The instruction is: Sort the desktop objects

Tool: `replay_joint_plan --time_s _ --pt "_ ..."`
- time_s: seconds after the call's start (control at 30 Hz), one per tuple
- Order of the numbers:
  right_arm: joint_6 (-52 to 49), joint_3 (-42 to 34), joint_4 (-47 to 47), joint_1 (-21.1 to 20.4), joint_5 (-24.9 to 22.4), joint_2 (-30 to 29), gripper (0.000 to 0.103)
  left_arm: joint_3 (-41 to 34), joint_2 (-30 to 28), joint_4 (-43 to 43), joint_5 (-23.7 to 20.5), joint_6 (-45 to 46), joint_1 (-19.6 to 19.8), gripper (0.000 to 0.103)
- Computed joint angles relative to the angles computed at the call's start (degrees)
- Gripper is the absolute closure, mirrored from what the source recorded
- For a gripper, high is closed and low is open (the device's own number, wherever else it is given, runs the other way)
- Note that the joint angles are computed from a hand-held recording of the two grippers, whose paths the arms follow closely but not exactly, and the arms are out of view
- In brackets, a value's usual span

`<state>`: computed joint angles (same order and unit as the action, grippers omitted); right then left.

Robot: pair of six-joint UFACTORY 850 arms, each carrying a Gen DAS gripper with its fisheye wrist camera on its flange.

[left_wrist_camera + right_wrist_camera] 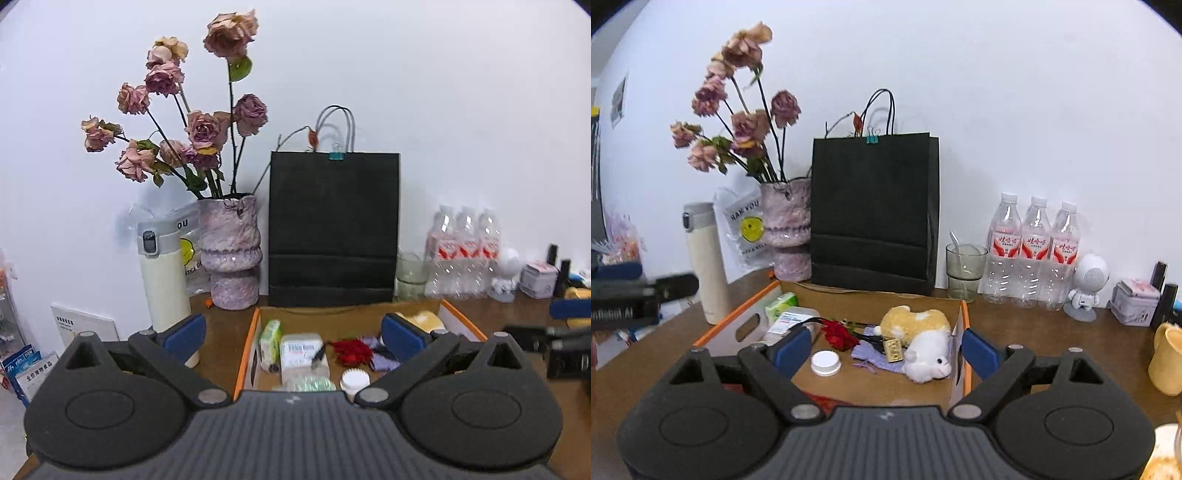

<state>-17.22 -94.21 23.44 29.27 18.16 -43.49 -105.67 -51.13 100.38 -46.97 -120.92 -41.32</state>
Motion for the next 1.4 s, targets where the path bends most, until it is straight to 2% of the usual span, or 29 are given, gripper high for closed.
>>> replay_joint_plan --time_s 0.1,0.27,0.37,0.43,0.57,0.73,0.8,0.83,0.9,1.03,1.1,1.13,1.17,1.23,1.3,1.33,1.37,1.4 --pt "2.6 5.8 -0.9 0.5 3.5 2.7 0.014 4.8 2.3 -1.1 -0.2 -0.6 -1.4 0.0" --pt "9.4 17.9 -4.6 2.3 8.7 7.4 0.013 15.7 6.8 1.1 1.0 -8.2 -3.9 0.0" --pt "8.9 23.6 -2.1 3.8 10.7 9.1 0.013 20.1 8.1 1.3 0.5 -10.5 -5.7 0.0" --pt "12.4 27.0 -4.0 4.2 10.8 10.1 0.013 22.2 8.5 0.8 0.8 -11.3 -6.9 0.0" --pt "16.7 33.2 -6.4 4.7 12.6 12.2 0.013 24.5 8.7 1.9 5.5 -13.2 -7.8 0.0" --pt "19.6 36.4 -8.9 3.6 14.0 14.1 0.022 20.0 5.6 3.9 8.9 -12.4 -7.4 0.0" --pt "20.7 37.0 -9.4 3.0 15.2 14.5 0.025 16.7 3.7 4.3 12.0 -10.5 -6.8 0.007" --pt "21.4 37.0 -10.0 2.6 15.6 14.7 0.03 14.9 2.7 4.5 13.8 -9.9 -6.4 0.014" --pt "21.9 36.2 -10.9 1.8 15.2 14.3 0.035 11.3 0.5 4.5 15.7 -8.6 -5.9 0.019" --pt "22.5 32.1 -12.8 0.3 12.2 11.9 0.04 4.9 -3.6 2.7 19.2 -6.1 -4.8 0.019" --pt "21.9 29.3 -13.1 -0.1 10.3 10.2 0.042 3.0 -4.7 -0.4 22.6 -4.1 -3.9 0.034" --pt "20.6 27.8 -12.6 -0.2 9.6 9.4 0.042 2.5 -5.0 -2.3 24.4 -2.8 -3.5 0.052" --pt "19.1 26.2 -11.7 -0.2 9.0 8.4 0.043 2.6 -5.1 -2.1 25.1 -3.4 -3.1 0.054" --pt "18.2 22.7 -11.4 -0.6 7.2 6.3 0.044 4.4 -4.4 4.8 25.3 -10.3 -2.8 0.057" --pt "15.7 19.1 -9.9 -0.7 3.7 4.2 0.048 5.5 -3.9 7.4 25.7 -12.3 -2.5 0.064" --pt "12.1 17.4 -6.7 -0.5 1.7 3.3 0.06 6.1 -3.5 8.1 25.5 -12.8 -2.5 0.069" --pt "8.5 16.1 -3.4 -0.3 0.2 2.5 0.075 7.1 -2.9 9.7 25.3 -14.2 -2.5 0.086" --pt "7.3 15.3 -2.3 -0.1 -1.0 1.9 0.081 7.9 -2.3 9.8 24.9 -14.5 -2.6 0.09"
